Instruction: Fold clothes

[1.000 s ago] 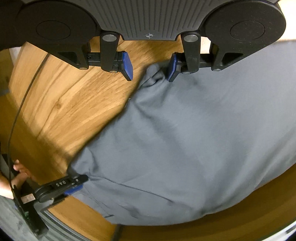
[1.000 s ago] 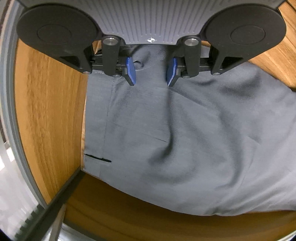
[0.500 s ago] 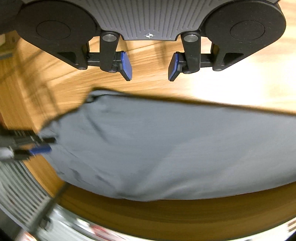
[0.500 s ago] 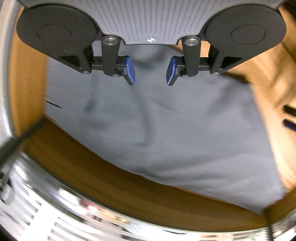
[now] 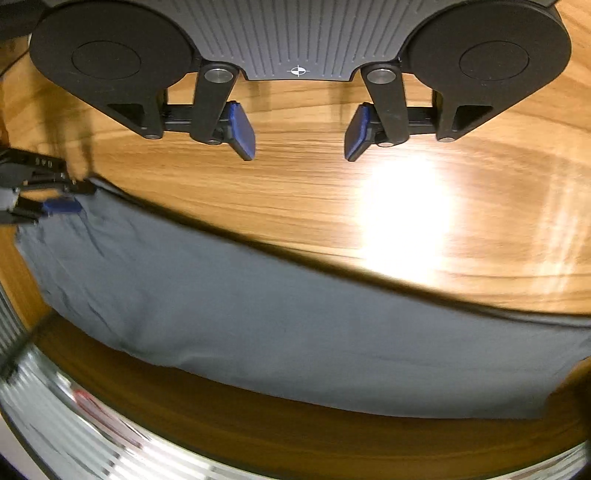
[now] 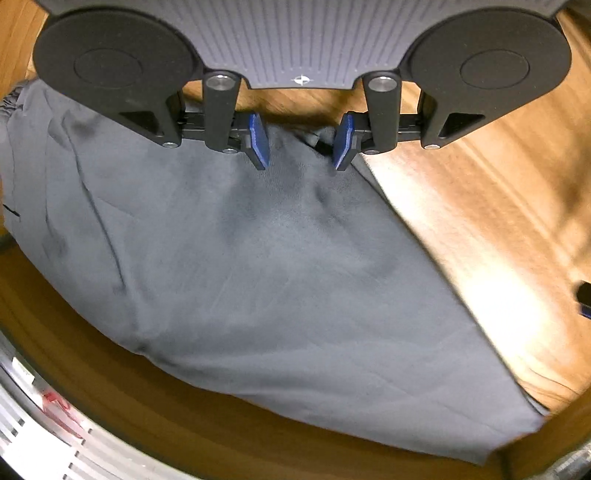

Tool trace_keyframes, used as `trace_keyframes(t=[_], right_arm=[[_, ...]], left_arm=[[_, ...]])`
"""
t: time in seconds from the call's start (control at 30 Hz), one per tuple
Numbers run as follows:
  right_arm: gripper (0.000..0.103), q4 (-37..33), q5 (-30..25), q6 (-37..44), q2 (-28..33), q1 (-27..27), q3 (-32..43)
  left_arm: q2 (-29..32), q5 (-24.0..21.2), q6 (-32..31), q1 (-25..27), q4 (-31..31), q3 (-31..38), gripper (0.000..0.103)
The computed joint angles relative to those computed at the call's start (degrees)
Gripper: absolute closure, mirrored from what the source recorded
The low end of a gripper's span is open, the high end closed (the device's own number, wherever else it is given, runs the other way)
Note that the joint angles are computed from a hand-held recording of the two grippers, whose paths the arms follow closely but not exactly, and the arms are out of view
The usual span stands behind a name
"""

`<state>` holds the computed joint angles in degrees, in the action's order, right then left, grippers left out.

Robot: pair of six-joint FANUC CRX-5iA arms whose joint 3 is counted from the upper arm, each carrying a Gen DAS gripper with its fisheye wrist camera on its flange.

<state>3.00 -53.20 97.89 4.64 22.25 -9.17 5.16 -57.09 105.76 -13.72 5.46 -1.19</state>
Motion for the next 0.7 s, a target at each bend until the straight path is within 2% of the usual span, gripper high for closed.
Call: trace_keyframes(t=[0.03,0.07,0.1,0.23,0.37,0.7], right_arm=[[0.065,1.13,0.13,-1.52,0.34,0.58,-0.29],[0.086,1.86,-0.01,-3.25,0.55,0.89,-0.24],[0.097,2.48,-0.48,-5.13,0.73,1.08,0.07],[0.099,3.87,-1.0,-8.17,-0.89,1.63,-0.9],[0.099,8.41,-2.3,-12.34,-3.16,2.9,-3.83],[0.098,12.84,-12.02,-18.55,-5.85,3.71,-7.32]], left_arm=[[-0.79,0.08,0.66,0.88,-0.16,-0.7,0.043],[-1.69,0.22,1.36,1.78,-0.39,-1.48,0.043],[-2.67,0.41,2.13,2.7,-0.69,-2.29,0.042],[-5.33,-0.46,5.2,6.58,-2.94,-3.9,0.04],[-7.0,-0.39,6.78,10.8,-2.83,-5.78,0.04],[-11.32,1.01,9.82,21.6,1.24,-11.89,0.04]])
